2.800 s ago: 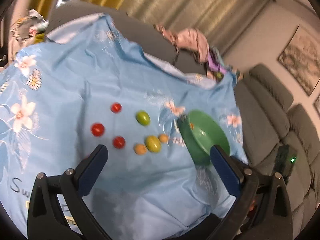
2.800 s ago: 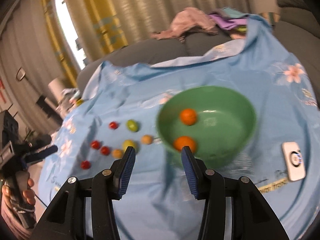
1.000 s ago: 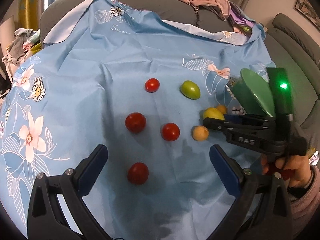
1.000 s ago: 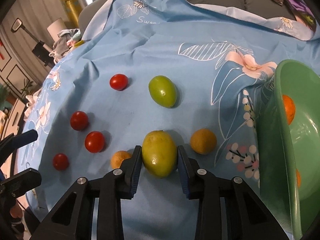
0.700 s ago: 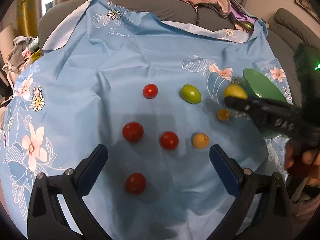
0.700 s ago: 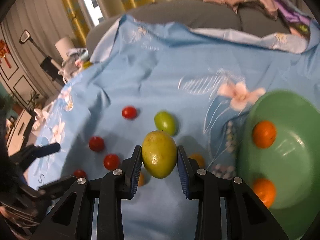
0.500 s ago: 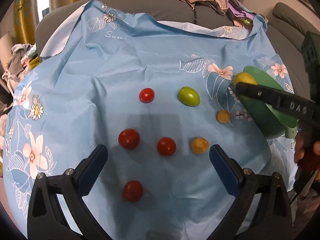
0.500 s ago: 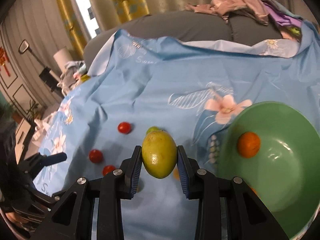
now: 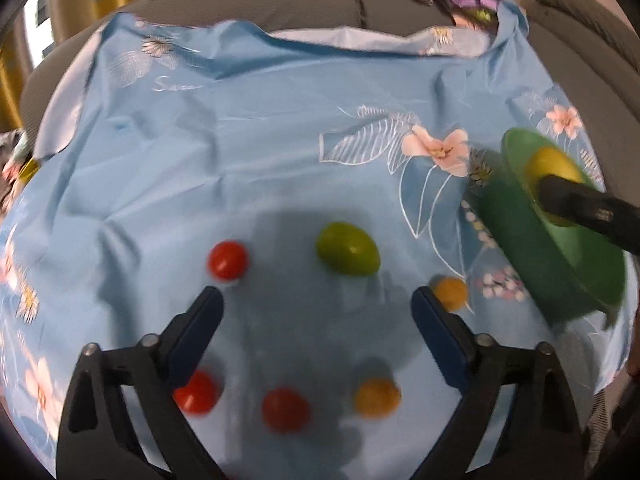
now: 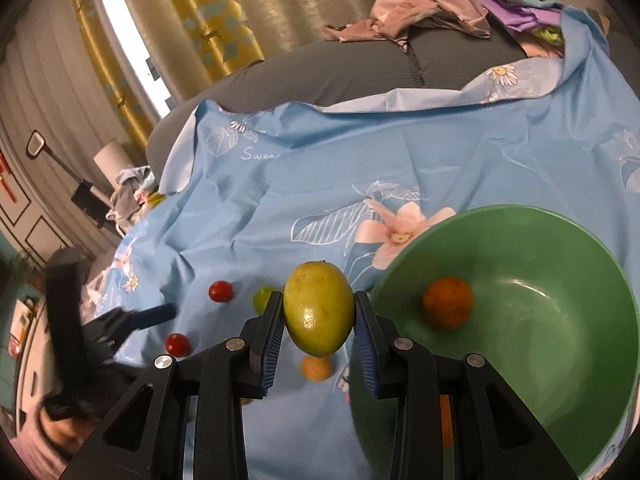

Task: Organize fruits
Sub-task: 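Grasp the large yellow-green fruit with the right tool while the left tool grasps the green plum, then carry both fruits over the green bowl and open both tools to drop them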

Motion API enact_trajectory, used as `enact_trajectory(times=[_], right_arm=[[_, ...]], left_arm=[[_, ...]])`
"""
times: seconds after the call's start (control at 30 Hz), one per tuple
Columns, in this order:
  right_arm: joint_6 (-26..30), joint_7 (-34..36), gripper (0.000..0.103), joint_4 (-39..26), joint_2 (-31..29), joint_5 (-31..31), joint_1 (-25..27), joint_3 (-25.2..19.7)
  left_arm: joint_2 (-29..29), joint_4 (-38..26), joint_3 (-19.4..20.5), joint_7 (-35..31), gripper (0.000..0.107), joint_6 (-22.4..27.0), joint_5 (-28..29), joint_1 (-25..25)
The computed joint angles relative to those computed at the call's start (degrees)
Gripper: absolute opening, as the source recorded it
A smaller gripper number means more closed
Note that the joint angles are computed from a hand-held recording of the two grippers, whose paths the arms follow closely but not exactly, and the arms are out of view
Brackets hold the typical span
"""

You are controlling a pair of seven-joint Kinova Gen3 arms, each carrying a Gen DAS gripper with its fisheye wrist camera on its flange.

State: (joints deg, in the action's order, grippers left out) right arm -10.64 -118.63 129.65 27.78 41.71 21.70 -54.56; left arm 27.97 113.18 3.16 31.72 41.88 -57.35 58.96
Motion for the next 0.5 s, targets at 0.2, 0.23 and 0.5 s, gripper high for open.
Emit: enact_trajectory(times=[0.2, 0.23, 0.5], right_arm=[[0.48, -0.45, 0.036, -0.69, 3.17, 2.55, 3.14, -2.67], [0.93, -0.37, 0.036, -0.98, 3.94, 2.99, 3.87, -3.49], [2.30, 4.34, 0.036, -1.54, 6.23, -0.54, 5.52, -5.85]], left_arm=[[3.32, -3.01, -2.08, -5.88, 0.080, -4.12, 1.46, -3.11], [3.70, -3.49, -2.42, -6.80, 0.079, -4.39, 1.79, -3.27], [5.05, -5.11, -5.47, -11.03, 0.044, -5.89, 4.78, -2.30]])
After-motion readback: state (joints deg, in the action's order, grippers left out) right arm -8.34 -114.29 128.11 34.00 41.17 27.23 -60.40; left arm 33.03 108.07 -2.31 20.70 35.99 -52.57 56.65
